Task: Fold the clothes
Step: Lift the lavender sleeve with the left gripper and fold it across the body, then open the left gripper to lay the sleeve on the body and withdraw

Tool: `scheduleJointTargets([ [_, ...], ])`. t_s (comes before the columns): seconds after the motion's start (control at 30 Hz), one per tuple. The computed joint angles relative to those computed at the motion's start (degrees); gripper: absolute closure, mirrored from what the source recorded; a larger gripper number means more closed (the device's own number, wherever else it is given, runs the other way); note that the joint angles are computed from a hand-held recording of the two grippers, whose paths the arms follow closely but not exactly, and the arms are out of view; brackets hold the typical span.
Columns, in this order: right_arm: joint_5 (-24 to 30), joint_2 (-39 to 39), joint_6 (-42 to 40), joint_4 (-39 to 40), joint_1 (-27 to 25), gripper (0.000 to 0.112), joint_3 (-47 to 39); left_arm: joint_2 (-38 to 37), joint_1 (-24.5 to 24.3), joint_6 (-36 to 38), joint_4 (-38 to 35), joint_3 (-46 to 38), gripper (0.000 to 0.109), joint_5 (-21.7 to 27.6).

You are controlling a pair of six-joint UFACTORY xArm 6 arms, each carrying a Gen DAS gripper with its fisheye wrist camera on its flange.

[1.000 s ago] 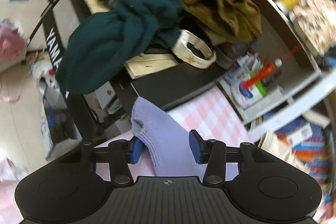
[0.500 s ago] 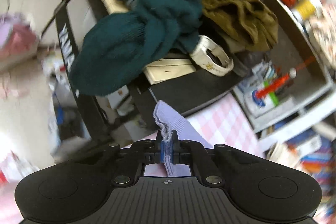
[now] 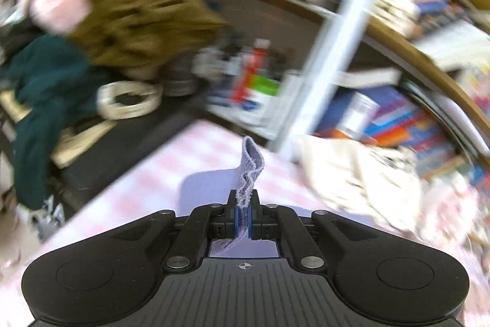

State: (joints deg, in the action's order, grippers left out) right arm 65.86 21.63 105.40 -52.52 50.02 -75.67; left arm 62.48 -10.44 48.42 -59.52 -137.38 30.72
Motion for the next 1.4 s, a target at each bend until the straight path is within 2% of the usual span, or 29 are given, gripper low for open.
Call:
scheduleJointTargets([
  [0.1,-3.7,-3.3,0.3,-2.0,-1.0,0.029,5.0,-6.3,-3.1,6.7,-5.2,8.1,0.105,-0.6],
  [0.27,-9.7,-8.6,1.1,-7.0,-2.4,0.029,13.0,-12.4,-8.2,11.5,-7.9,15.6,0.105,-0.9],
  [0.6,-21.5,-17.0,8.3,-16.5,-6.4,0.029,26.2,-16.2,-17.6,12.9,-6.7,19.5,0.105,-3.7],
  [0.8,-26.4,-20.4,12.1,-22.4,-8.6,0.029,31.0,-14.4,-21.8,7.8,-5.1,16.7,0.105,-5.4],
  [0.93,-28.6,-22.3,13.5,-24.7,-9.7,0.029,33.4,-11.5,-23.9,-0.5,2.6,13.9,0.105,-6.6],
  [1.07,-29.9,-23.7,14.6,-26.3,-10.6,0.029,35.3,-10.7,-24.9,-6.0,9.5,14.7,0.104,-6.6],
  [1.17,-30.7,-24.5,15.5,-27.2,-11.2,0.029,36.4,-11.3,-25.8,-10.1,15.6,16.5,0.091,-7.0],
  [1.2,-31.0,-24.6,15.7,-27.4,-11.4,0.029,36.6,-12.3,-26.1,-8.6,14.5,18.0,0.076,-7.7],
  [1.23,-31.3,-24.8,15.9,-27.5,-11.6,0.029,36.8,-13.3,-26.4,-7.1,13.3,19.4,0.053,-8.4],
  [1.3,-31.8,-24.9,16.1,-27.9,-11.9,0.029,37.0,-15.2,-27.1,-4.1,11.0,22.1,0.036,-9.6],
  [1.4,-32.5,-24.7,16.1,-28.6,-12.2,0.029,36.9,-19.3,-27.7,5.7,4.5,27.7,0.03,-12.0],
])
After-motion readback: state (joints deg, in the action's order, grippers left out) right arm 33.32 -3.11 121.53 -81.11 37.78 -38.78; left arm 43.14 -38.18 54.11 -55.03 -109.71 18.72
